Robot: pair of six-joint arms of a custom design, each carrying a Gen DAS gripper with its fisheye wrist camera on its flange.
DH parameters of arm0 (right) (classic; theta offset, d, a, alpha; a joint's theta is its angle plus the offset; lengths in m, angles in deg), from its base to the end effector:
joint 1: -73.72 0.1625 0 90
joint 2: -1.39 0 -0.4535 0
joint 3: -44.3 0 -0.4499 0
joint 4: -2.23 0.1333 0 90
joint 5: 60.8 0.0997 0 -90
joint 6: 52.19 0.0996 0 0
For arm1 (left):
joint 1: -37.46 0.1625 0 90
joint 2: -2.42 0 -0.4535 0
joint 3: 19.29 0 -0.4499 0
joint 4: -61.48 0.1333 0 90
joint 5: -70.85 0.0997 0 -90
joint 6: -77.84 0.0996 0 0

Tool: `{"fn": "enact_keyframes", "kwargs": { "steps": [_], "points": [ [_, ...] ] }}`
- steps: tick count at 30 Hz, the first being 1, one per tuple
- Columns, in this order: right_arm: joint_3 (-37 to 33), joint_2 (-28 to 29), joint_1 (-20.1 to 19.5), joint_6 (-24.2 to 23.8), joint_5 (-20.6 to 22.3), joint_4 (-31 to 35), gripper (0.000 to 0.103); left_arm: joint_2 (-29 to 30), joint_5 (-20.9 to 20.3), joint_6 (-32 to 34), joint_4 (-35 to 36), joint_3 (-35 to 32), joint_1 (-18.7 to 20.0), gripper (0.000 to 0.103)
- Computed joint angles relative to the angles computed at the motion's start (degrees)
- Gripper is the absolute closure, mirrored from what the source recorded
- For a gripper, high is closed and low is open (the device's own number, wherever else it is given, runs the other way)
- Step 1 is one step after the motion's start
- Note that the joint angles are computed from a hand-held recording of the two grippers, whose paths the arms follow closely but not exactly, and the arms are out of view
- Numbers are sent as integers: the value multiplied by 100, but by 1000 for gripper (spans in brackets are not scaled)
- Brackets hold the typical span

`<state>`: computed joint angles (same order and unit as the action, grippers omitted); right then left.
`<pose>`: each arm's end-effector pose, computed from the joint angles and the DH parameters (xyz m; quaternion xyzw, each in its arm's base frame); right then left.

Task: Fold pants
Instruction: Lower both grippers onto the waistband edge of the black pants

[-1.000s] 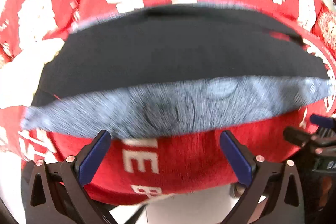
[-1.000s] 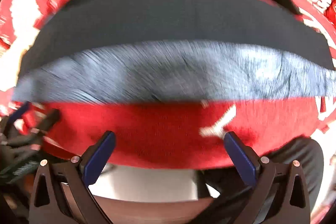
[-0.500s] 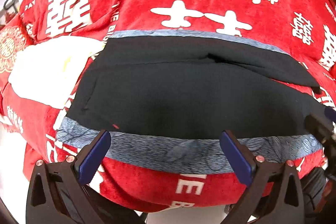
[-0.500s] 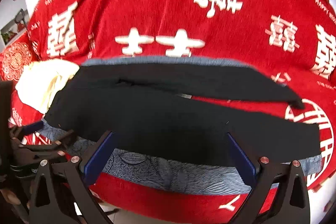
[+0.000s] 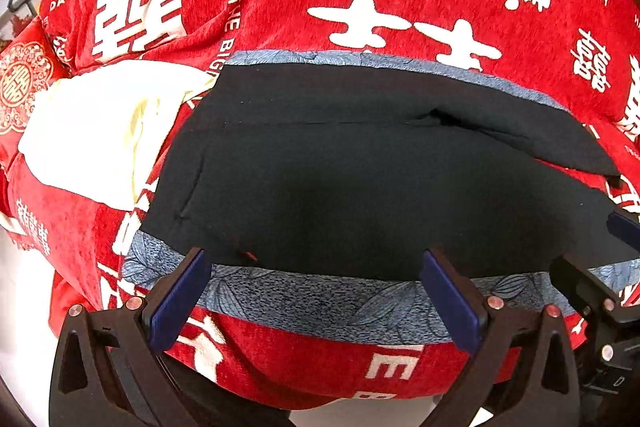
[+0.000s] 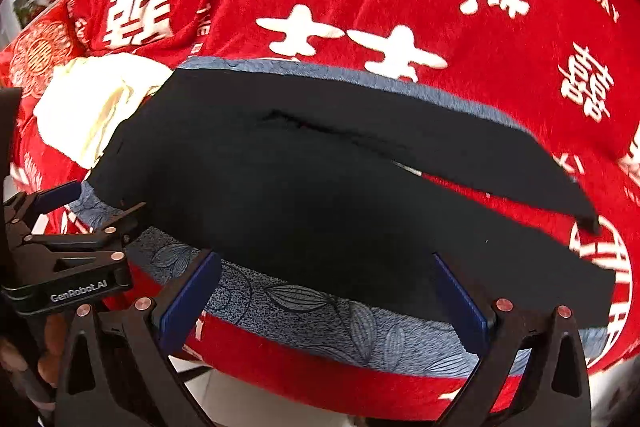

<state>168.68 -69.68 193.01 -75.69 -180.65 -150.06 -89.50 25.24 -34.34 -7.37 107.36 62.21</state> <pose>0.3313 -0.4194 0.1609 0.4102 -0.8718 0.0885 0.2526 -0.2343 -0.3315 0.2370 -0.1633 0.8208 -0.3239 0.4412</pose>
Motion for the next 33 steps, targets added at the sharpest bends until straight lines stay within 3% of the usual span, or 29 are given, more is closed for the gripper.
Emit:
{"fn": "enact_keyframes", "kwargs": {
  "steps": [5,16,26,33],
  "points": [
    [-124,127,-38,288,132,196,0,-77,-6,42,9,21,54,0],
    [-361,531,-5,285,-179,424,0,-176,44,112,52,37,210,0],
    [-596,830,-55,90,-159,270,0,-202,221,403,-78,4,498,0],
    [-991,1173,-158,-220,10,258,0,-211,478,1155,-496,-82,941,0]
  ]
}}
